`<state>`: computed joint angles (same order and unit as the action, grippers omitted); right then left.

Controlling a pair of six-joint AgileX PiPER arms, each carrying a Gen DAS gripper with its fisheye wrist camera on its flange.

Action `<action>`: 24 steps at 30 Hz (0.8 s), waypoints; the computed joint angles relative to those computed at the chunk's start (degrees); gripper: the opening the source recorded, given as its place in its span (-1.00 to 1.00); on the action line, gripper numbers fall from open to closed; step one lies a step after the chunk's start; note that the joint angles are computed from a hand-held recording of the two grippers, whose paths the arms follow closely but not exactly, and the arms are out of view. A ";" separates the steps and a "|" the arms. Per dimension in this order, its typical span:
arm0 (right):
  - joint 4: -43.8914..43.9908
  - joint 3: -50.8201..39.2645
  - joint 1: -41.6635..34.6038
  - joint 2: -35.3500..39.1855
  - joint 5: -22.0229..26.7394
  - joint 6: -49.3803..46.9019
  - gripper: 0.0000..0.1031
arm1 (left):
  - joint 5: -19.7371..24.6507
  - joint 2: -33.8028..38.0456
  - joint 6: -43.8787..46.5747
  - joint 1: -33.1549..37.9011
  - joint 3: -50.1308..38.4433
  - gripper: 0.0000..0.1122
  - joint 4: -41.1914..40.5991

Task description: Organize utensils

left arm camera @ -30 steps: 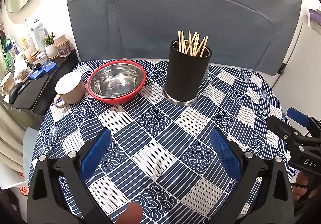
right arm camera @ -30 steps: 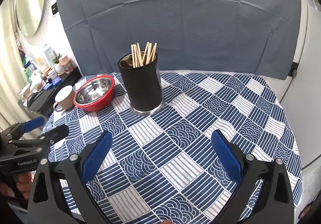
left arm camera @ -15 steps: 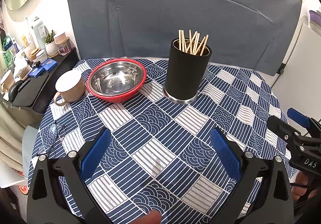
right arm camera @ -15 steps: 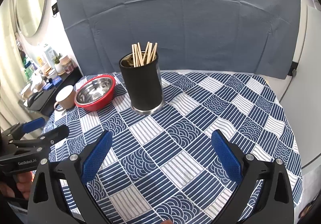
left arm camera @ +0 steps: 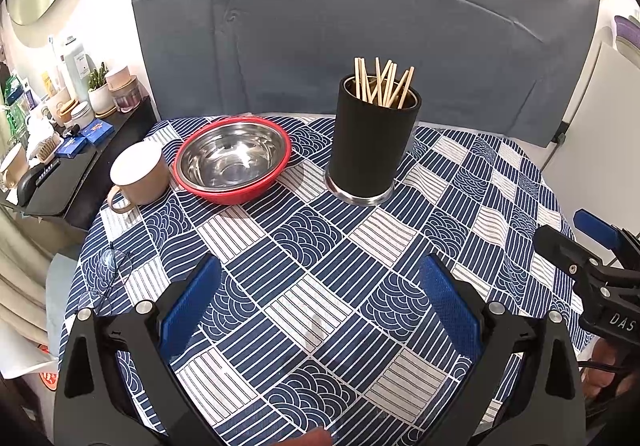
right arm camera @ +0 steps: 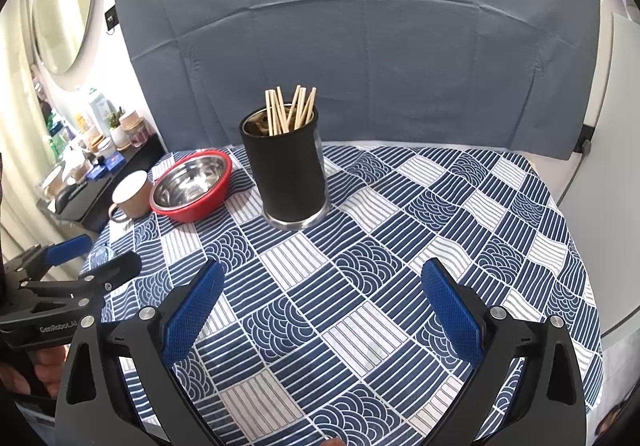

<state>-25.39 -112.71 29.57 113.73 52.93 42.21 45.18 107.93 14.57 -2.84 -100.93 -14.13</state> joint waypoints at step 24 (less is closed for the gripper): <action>-0.18 -0.45 -0.13 0.59 -0.05 0.13 0.84 | 1.48 1.69 0.88 0.06 -2.28 0.73 -0.38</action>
